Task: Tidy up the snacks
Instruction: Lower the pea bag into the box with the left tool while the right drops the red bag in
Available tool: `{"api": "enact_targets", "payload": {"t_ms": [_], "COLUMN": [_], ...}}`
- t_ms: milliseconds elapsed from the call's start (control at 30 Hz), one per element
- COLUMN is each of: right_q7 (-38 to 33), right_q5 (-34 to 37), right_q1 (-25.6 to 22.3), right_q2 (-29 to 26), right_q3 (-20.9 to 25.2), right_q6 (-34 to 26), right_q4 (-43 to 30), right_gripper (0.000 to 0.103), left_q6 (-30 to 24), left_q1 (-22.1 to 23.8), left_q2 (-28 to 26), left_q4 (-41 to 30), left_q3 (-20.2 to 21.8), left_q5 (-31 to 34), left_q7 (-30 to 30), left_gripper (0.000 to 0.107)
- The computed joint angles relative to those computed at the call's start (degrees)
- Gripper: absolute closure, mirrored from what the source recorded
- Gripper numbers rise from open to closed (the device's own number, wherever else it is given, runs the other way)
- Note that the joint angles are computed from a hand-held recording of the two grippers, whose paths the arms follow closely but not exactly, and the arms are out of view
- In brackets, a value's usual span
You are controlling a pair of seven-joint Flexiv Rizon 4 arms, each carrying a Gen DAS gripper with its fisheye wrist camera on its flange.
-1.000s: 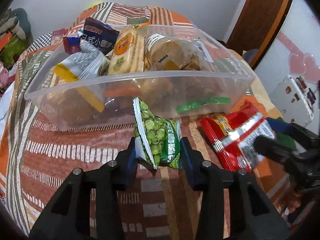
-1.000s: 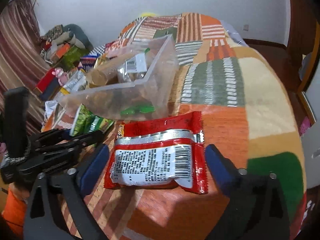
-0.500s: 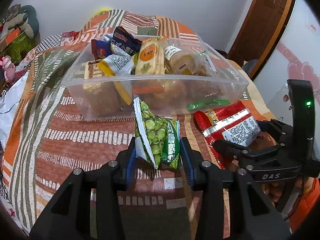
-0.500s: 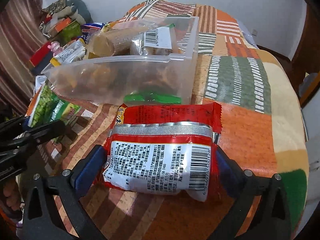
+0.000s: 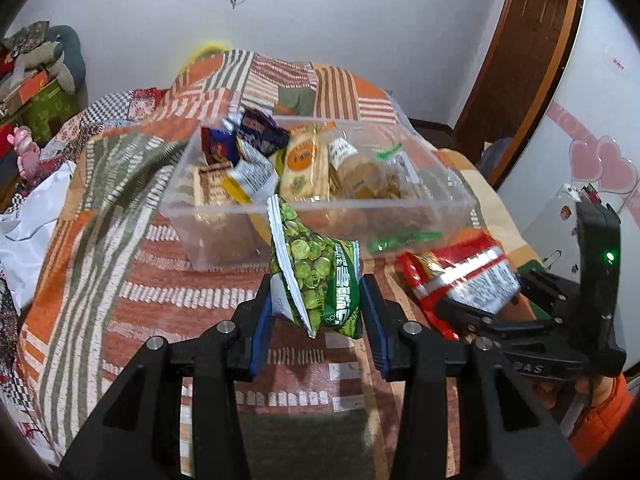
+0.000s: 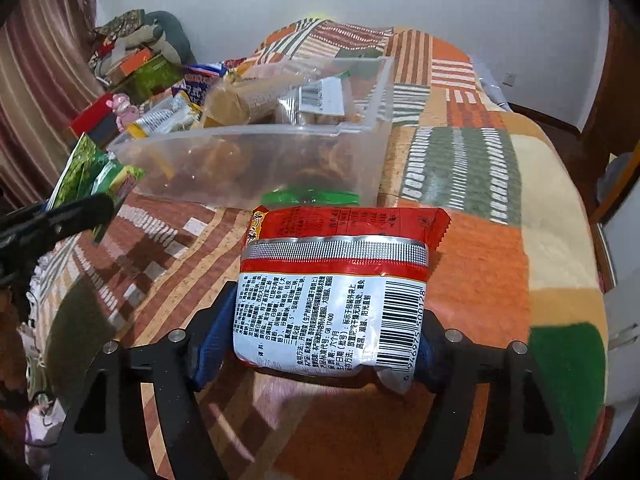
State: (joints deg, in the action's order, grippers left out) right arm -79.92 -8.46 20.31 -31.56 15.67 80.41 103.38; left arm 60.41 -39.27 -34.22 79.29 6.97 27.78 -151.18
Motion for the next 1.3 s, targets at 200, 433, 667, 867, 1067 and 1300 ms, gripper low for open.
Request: {"api": "enact_targets", "payload": {"t_ms": [200, 433, 667, 867, 1067, 1300], "right_q7": [-0.5, 0.7, 3.2, 4.2, 3.1, 1.8], "right_q5": [1.2, 0.4, -2.9, -4.8, -5.4, -5.5], "right_q1": [-1.4, -0.9, 1.8, 2.8, 2.6, 3.6], "right_q2": [2.1, 2.4, -1.0, -4.3, -7.4, -10.3], "right_q3": [0.7, 0.1, -2.6, -3.0, -1.5, -1.8], "right_q6": [3.0, 7.9, 9.4, 8.1, 5.3, 2.0], "right_q4": [0.8, -0.7, -6.0, -11.0, -15.8, -20.1], "right_gripper": [0.032, 0.032, 0.032, 0.032, 0.032, 0.031], "left_q6": [-0.2, -0.8, -1.5, -1.9, -2.6, -3.0], "left_q1": [-0.3, 0.5, 1.9, 3.3, 4.6, 6.0], "left_q2": [1.3, 1.3, -0.5, -2.9, -5.8, -8.9], "left_q4": [-0.6, -3.4, -7.4, -10.5, -13.4, -15.7], "left_q3": [1.4, 1.8, 1.7, 1.6, 1.5, 1.2], "left_q5": [2.4, 4.6, 4.9, 3.2, 0.2, -3.6], "left_q7": [-1.8, -2.2, -0.6, 1.8, 4.8, 8.0], "left_gripper": [0.066, 0.066, 0.066, 0.066, 0.066, 0.066]}}
